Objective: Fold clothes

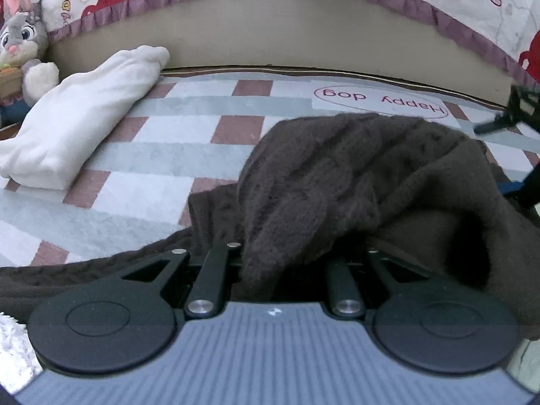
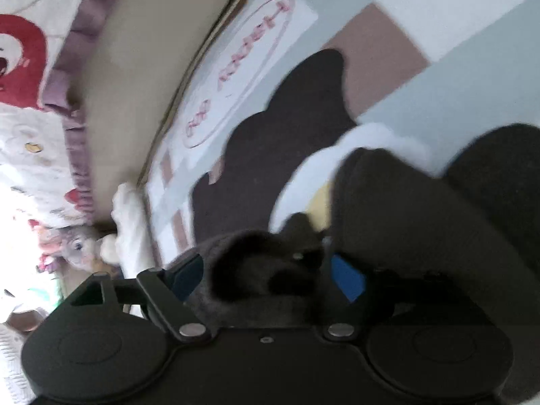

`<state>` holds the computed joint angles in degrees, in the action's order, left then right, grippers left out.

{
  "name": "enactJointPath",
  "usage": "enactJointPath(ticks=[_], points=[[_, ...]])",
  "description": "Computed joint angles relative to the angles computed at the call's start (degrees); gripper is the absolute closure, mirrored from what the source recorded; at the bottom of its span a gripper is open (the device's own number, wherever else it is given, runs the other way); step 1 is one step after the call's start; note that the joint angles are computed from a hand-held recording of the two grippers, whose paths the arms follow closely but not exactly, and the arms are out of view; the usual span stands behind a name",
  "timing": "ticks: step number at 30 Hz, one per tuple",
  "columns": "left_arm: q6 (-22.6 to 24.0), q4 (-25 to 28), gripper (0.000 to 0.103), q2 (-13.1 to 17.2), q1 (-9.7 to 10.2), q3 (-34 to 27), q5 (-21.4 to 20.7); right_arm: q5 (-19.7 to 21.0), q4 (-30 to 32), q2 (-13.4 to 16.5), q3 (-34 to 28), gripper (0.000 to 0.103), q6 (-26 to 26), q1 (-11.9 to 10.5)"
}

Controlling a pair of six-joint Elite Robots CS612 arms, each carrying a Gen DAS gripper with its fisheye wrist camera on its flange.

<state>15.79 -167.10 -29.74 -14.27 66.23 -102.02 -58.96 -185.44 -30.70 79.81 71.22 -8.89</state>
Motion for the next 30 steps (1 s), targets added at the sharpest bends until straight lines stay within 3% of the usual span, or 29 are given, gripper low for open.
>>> enactJointPath(ticks=[4, 7, 8, 9, 10, 13, 16, 20, 23, 25, 27, 28, 30], points=[[0.95, 0.4, 0.088, 0.32, -0.19, 0.04, -0.41, 6.67, -4.06, 3.61, -4.29, 0.013, 5.1, -0.42], [1.95, -0.18, 0.089, 0.32, -0.17, 0.63, -2.48, 5.07, 1.75, 4.18, -6.45, 0.017, -0.93, 0.23], [2.53, -1.53, 0.089, 0.2, -0.17, 1.17, -3.19, 3.27, 0.79, 4.27, -6.51, 0.023, -1.83, 0.65], [3.1, -2.87, 0.092, 0.1, -0.16, 1.68, -3.89, 1.34, -0.22, 4.33, -6.56, 0.05, -3.12, 1.09], [3.57, -4.39, 0.092, -0.01, -0.16, 2.22, -4.6, -1.36, 0.11, 3.88, -6.69, 0.069, -6.81, 1.66], [4.28, -10.16, 0.092, -0.29, -0.21, 3.97, -6.67, -10.55, -2.06, 2.02, -6.44, 0.075, -21.5, 3.64], [5.69, -13.74, 0.092, -0.59, -0.49, 5.26, -6.28, -13.19, -13.37, 1.49, -6.16, 0.078, -27.54, 4.47], [4.81, -15.85, 0.092, -1.31, -0.65, 5.63, -6.96, -17.15, -18.14, -1.39, -3.6, 0.08, -36.57, 5.78], [4.98, -16.98, 0.093, -2.36, -1.31, 4.98, -7.03, -22.53, -22.42, -3.56, -0.4, 0.085, -40.28, 6.52], [5.0, -19.18, 0.093, -2.88, -1.82, 3.84, -8.08, -31.02, -27.24, -4.78, 1.49, 0.1, -43.34, 7.13], [3.82, -21.76, 0.093, -3.22, -2.55, 2.12, -10.28, -40.72, -35.86, -5.17, 2.19, 0.102, -46.45, 7.45], [3.12, -20.71, 0.093, -3.42, -3.01, 1.18, -11.51, -43.38, -39.55, -5.56, 2.63, 0.102, -46.72, 6.93], [3.28, -15.52, 0.093, -3.77, -4.04, -0.35, -13.36, -41.5, -41.11, -7.62, 6.09, 0.102, -42.5, 4.64]])
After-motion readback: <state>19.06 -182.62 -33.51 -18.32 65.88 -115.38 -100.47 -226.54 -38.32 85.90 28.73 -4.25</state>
